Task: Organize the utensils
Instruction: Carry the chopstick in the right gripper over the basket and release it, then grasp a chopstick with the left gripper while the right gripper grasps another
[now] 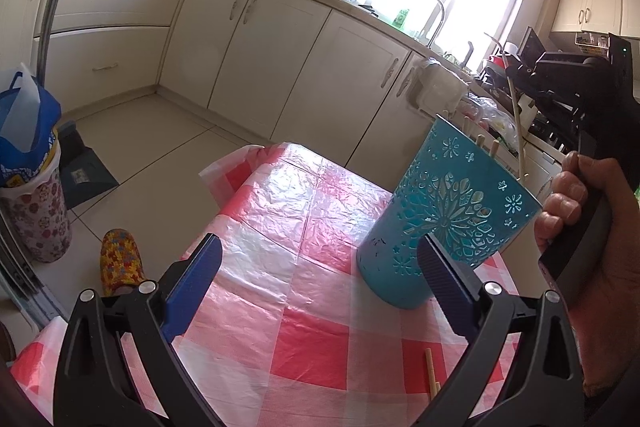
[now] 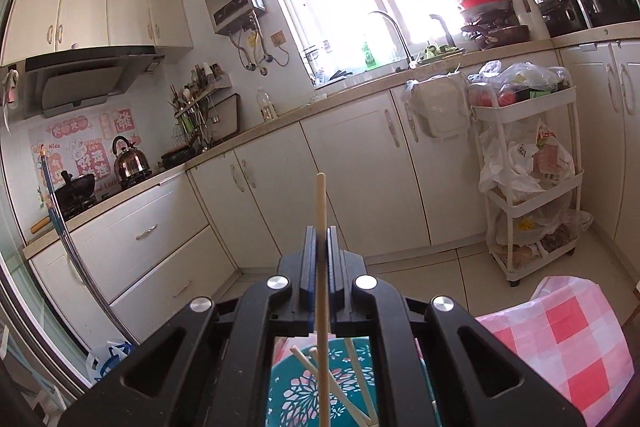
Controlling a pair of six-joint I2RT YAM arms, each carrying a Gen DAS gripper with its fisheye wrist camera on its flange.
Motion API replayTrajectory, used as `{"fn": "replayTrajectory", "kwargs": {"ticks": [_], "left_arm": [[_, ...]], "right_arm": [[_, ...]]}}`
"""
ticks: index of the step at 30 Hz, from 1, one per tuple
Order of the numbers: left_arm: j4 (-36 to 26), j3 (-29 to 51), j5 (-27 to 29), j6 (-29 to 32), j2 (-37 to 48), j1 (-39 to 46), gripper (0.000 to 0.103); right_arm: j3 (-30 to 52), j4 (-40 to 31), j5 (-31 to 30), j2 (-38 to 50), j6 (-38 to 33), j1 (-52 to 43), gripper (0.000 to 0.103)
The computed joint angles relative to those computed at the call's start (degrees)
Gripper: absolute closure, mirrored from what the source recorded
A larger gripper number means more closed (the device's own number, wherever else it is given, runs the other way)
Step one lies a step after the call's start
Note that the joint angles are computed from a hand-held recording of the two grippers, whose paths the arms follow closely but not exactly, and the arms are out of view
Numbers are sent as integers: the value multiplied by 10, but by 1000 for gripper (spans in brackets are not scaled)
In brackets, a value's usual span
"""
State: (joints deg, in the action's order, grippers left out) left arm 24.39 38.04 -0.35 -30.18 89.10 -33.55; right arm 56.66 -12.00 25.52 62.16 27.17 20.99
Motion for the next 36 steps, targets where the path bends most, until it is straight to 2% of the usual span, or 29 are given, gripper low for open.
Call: {"fn": "replayTrajectory", "kwargs": {"ticks": [14, 18, 21, 23, 25, 27, 28, 30, 32, 36], "left_arm": [[-6, 4, 0, 0, 0, -1, 9], [-7, 5, 0, 0, 1, -2, 9], [-8, 6, -1, -2, 3, -2, 9], [-9, 6, -2, -2, 4, -3, 9], [-10, 8, -3, -3, 7, -3, 9], [-11, 8, -5, -4, 7, -4, 9], [-12, 8, -6, -4, 7, -5, 9], [-18, 11, -9, -4, 6, -5, 9], [-22, 14, -11, -5, 8, -6, 9], [-32, 20, -14, -8, 10, -5, 9]], "right_arm": [[-16, -17, 12, -19, -17, 16, 96], [-31, -39, 10, -43, -1, 23, 80], [-43, -71, 16, -90, 16, 35, 79], [-54, -112, 57, -143, 33, 74, 74], [-62, -177, 127, -193, 66, 144, 59], [-59, -285, 210, -217, 142, 249, 58], [-55, -346, 225, -214, 192, 288, 58], [-61, -451, 208, -191, 299, 347, 58], [-94, -509, 173, -169, 392, 397, 58], [-159, -494, 77, -151, 442, 410, 66]]}}
